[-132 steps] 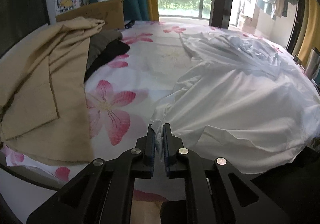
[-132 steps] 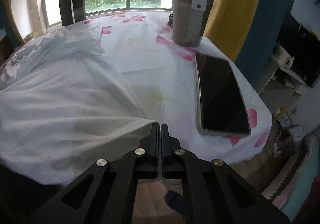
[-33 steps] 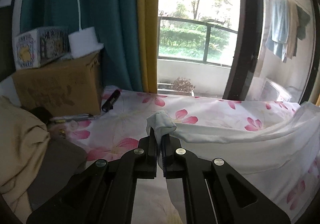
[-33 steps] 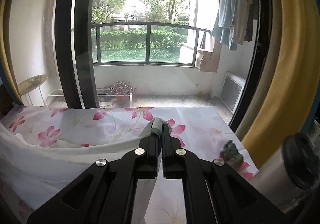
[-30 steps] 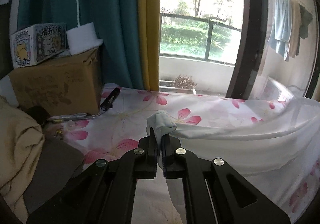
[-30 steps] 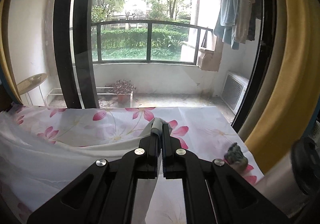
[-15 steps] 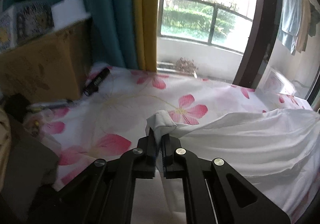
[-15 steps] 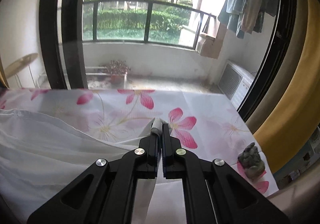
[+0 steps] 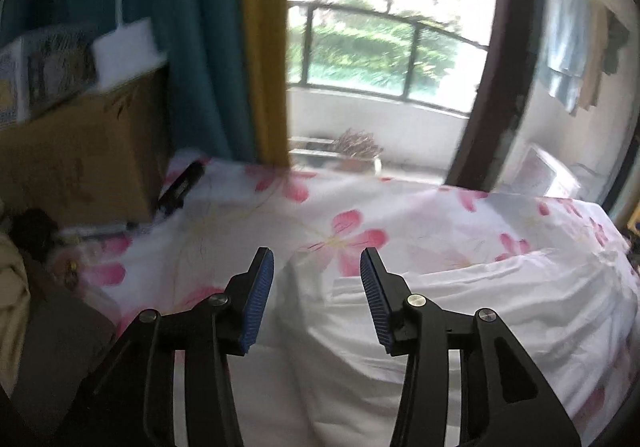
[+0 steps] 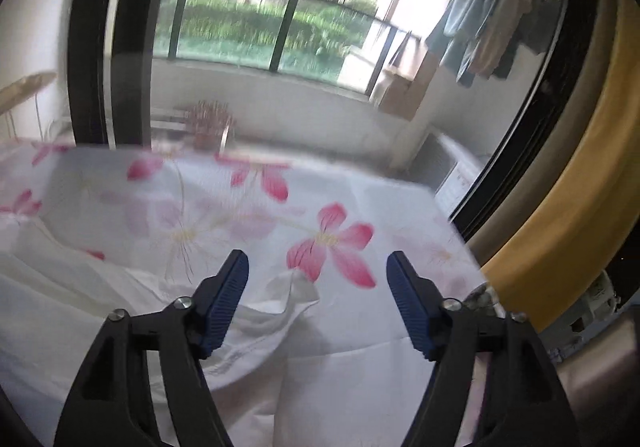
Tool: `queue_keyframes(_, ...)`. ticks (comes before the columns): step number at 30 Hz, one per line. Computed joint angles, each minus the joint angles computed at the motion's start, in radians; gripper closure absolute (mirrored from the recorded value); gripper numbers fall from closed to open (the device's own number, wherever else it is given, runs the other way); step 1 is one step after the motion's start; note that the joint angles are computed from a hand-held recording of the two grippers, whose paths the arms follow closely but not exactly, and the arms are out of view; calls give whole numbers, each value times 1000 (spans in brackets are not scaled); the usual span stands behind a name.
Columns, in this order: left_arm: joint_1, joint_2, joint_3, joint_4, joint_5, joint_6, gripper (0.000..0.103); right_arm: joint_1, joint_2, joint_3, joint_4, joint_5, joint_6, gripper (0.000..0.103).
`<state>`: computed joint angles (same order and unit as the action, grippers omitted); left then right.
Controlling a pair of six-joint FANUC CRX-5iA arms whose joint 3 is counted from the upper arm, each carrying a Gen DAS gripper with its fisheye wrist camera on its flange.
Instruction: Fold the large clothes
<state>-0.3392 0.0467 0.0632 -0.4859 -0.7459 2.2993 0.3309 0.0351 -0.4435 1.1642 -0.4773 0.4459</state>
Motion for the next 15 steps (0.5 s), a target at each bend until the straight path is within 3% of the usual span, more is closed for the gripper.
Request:
queue_keyframes(3, -28, -4, -1, 35, 43, -98, 54, 17, -61, -43, 44, 55, -26, 31)
queue_keyframes(5, -42, -1, -4, 68, 67, -166, 54, 46, -93, -68, 23, 102, 31, 31)
queue_keyframes(7, -38, 7, -26, 185, 115, -296, 53, 80, -117, -86, -22, 138, 95, 31)
queue_keyframes(12, -44, 59, -62, 464, 145, -627, 53, 239, -148, -62, -430, 130, 520, 31)
queue_keyframes(15, -57, 80, -71, 545, 139, -750, 53, 297, -160, -51, -567, 98, 679, 31)
